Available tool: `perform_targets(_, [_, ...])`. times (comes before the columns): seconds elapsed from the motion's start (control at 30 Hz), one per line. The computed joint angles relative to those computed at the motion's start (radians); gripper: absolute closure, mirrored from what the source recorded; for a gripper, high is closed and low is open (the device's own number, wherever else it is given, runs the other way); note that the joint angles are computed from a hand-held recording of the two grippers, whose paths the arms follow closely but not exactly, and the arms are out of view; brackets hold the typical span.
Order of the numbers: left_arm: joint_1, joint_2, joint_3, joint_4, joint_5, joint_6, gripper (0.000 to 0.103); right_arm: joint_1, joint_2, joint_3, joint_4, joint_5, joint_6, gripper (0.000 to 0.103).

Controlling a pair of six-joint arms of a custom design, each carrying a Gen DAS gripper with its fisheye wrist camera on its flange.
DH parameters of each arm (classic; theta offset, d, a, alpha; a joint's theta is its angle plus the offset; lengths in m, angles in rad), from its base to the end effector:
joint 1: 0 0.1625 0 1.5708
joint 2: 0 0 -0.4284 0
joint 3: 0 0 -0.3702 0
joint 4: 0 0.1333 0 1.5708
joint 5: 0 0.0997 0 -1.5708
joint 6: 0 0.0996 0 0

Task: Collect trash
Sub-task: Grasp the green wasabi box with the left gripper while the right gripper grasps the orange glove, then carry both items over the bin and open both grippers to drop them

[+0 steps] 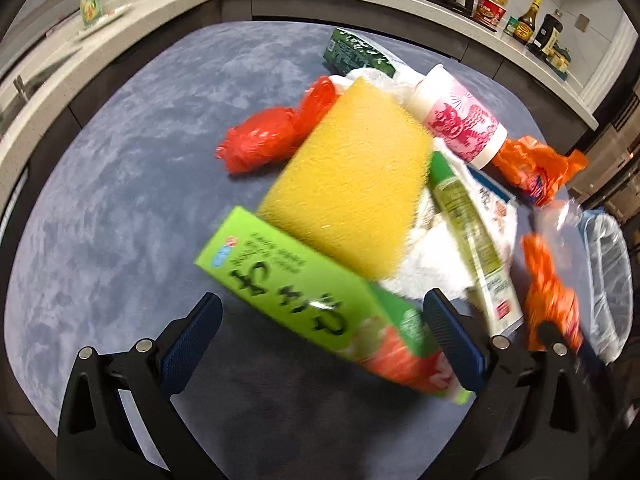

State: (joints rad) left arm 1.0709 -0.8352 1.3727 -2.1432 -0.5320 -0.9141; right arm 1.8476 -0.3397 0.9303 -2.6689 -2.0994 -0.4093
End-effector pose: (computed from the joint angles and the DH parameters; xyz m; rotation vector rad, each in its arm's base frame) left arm -0.1465 -0.7254 0.2436 -0.4802 2.1774 -0.8576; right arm 0.3096 -0.7857 0.0724 0.6811 -2.4328 0.6070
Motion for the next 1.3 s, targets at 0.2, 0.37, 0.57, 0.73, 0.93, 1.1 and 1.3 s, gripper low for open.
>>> perform_targets(0.2, [0.029, 0.02, -0.048, 0.15, -0.045, -0.133, 0.007, 0.0, -0.054, 0.081, -0.04, -0.009, -0.008, 0.061])
perform_targets(0.37, [0.009, -0.043, 0.081, 0.039, -0.024, -0.042, 0.023, -0.001, -0.093, 0.138, -0.066, -0.006, -0.004, 0.061])
perform_targets(0.57, [-0.007, -0.117, 0.216, -0.111, -0.052, 0.069, 0.059, -0.003, -0.13, 0.197, -0.088, -0.007, 0.005, 0.061])
perform_targets(0.73, [-0.037, -0.158, 0.288, -0.16, -0.038, 0.093, 0.062, 0.0, -0.16, 0.242, -0.124, -0.009, -0.003, 0.062])
perform_targets(0.93, [-0.104, -0.202, 0.339, -0.15, 0.069, 0.116, 0.066, 0.004, -0.195, 0.283, -0.165, 0.002, -0.008, 0.062])
perform_targets(1.1, [-0.149, -0.218, 0.352, -0.243, 0.092, 0.194, 0.066, 0.007, -0.222, 0.308, -0.202, 0.017, -0.012, 0.062])
perform_targets(1.3, [-0.191, -0.168, 0.295, -0.421, 0.059, 0.415, 0.066, -0.003, -0.257, 0.31, -0.209, 0.031, 0.012, 0.062])
